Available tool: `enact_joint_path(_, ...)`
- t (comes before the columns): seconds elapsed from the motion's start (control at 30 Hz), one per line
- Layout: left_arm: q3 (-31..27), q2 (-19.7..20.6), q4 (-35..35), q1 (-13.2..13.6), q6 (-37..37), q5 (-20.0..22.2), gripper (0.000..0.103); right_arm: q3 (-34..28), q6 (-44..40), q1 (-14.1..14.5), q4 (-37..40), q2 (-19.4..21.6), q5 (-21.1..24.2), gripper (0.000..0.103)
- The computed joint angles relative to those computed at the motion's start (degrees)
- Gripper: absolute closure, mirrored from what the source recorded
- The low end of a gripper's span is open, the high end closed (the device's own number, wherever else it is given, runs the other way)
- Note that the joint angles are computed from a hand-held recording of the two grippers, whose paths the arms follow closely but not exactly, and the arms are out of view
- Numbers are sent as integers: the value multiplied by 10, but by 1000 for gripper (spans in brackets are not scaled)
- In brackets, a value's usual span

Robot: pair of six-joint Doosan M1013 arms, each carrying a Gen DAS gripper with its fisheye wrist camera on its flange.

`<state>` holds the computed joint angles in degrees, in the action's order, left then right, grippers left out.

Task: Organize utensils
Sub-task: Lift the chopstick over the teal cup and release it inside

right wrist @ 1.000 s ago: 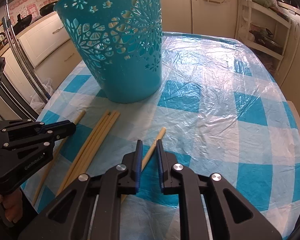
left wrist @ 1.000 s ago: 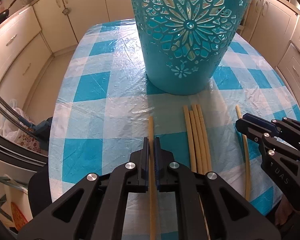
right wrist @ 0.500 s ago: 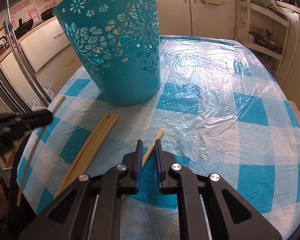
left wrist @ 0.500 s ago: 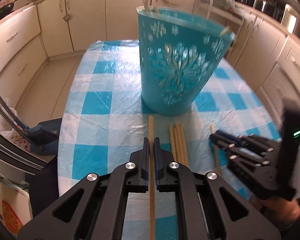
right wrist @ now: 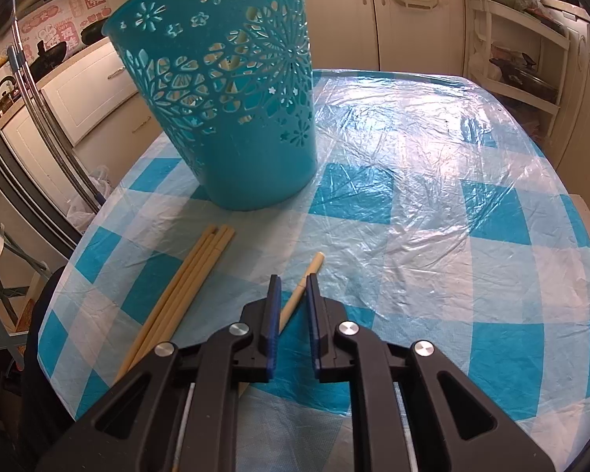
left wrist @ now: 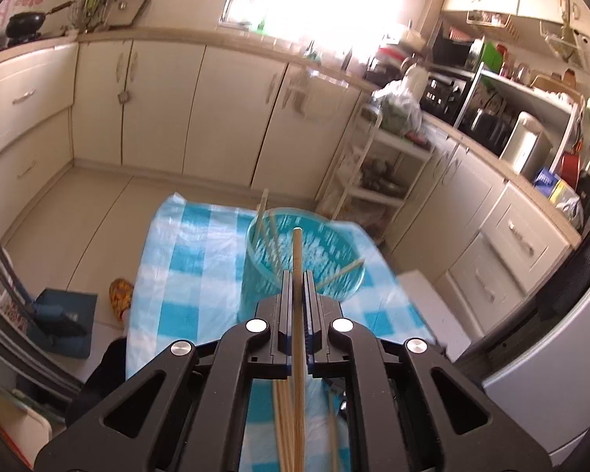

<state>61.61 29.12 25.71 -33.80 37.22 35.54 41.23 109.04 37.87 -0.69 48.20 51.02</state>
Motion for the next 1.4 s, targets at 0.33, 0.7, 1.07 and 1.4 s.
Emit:
enact_joint_path(0.33,-112,57,155,-3,-111,-9,98,7,-9,-5,26,-3,-10,89)
enact_joint_path(0.7,-207,124,251,2,-184,19,98,1,-17,-1,19,1,-7,83)
enact_joint_path(1.07,-246,172,262,3,-181,80,98,9,-22,-5,35,-3,-14,83)
enact_joint_path(1.4,-197,157,256,-11,-130,124,94,7,-21,-3,24,-3,-11,83)
